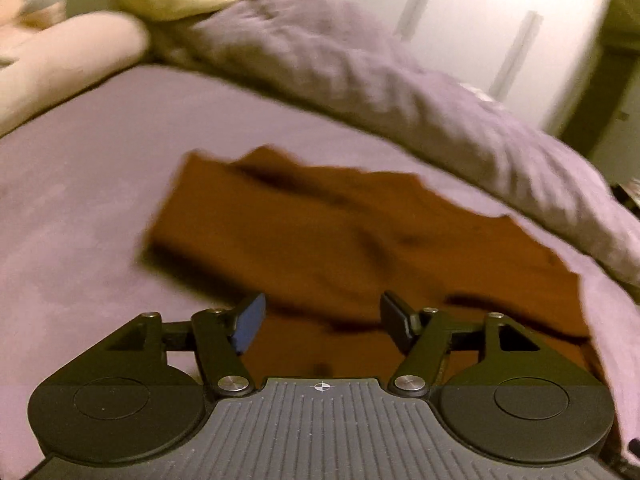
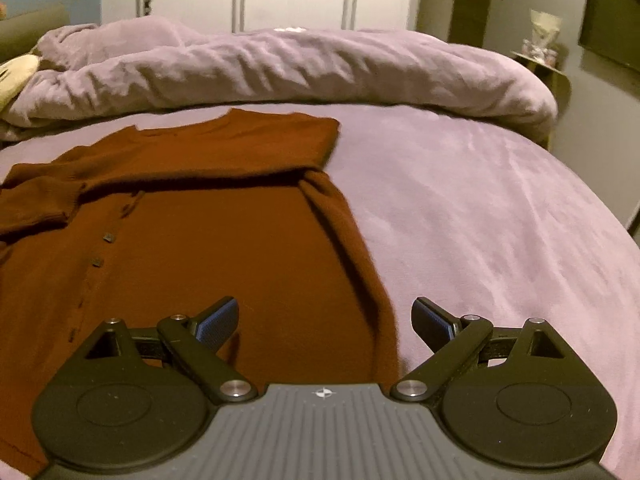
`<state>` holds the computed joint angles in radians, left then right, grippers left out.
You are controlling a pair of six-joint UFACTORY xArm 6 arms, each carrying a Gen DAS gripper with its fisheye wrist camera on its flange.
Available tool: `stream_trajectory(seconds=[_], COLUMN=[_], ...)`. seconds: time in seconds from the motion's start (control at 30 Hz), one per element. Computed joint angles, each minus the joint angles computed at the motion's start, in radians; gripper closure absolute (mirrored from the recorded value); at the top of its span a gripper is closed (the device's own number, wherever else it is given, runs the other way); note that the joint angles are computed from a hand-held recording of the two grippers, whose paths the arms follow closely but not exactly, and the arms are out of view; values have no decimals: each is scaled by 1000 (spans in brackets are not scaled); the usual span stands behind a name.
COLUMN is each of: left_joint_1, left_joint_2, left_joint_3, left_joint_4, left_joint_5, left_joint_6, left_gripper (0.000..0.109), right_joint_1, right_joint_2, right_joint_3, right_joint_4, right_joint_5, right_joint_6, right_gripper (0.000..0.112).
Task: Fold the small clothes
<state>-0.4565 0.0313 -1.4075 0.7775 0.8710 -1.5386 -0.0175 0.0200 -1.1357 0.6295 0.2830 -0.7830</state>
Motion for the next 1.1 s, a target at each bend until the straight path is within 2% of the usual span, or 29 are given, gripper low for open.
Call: stream_trajectory(seconds=[0.13, 0.2, 0.3, 0.37, 0.4, 0.53, 0.67, 0.77, 0.83, 0.87, 0.9, 0.93, 1.0, 1.1], left_joint_1=[-11, -14, -7, -6, -7, -14, -5, -14, -17, -17, -17, -18, -20, -26], left_joint_2=[-74, -108, -147, -168, -172, -170, -167, -157, -145, -139, -134, -131, -127, -110], left_joint_3=[71, 110, 158, 182, 189, 191, 205, 199, 187, 183, 175, 169, 161, 137], left_joint_4=[-52, -49, -51, -57, -55, -32, -37, -22, -13, -11, -11, -8, -3, 5], left_joint_5=[157, 195, 216, 231, 243, 306, 312, 326, 332, 329, 330, 330, 320, 316], left_joint_6=[-7, -27, -53, -66, -71, -65, -63, -57, -44, -39, -35, -33, -30, -18], left_gripper=[37, 33, 31, 31, 31, 29, 24, 23, 23, 23, 23, 23, 23, 23], right_joint_1=[48, 75, 105, 131, 143, 185, 203, 196, 203, 207, 211, 215, 211, 214], right_joint_2=[23, 46, 114, 185, 211, 356, 474, 572, 584, 584, 584, 586, 572, 510], right_joint_3=[-66, -119, -243, -346, -380, -574, -725, -858, -863, -861, -859, -862, -847, -773], right_joint_4=[135, 183, 256, 238, 221, 170, 159, 173, 209, 213, 206, 185, 189, 193], right_joint_5=[84, 151, 299, 383, 398, 499, 571, 673, 665, 663, 659, 658, 643, 528], right_joint_6=[-125, -154, -162, -104, -75, 10, 117, 229, 220, 203, 190, 187, 161, 76], right_gripper=[22, 34, 49, 66, 68, 68, 68, 68, 68, 75, 95, 105, 107, 108])
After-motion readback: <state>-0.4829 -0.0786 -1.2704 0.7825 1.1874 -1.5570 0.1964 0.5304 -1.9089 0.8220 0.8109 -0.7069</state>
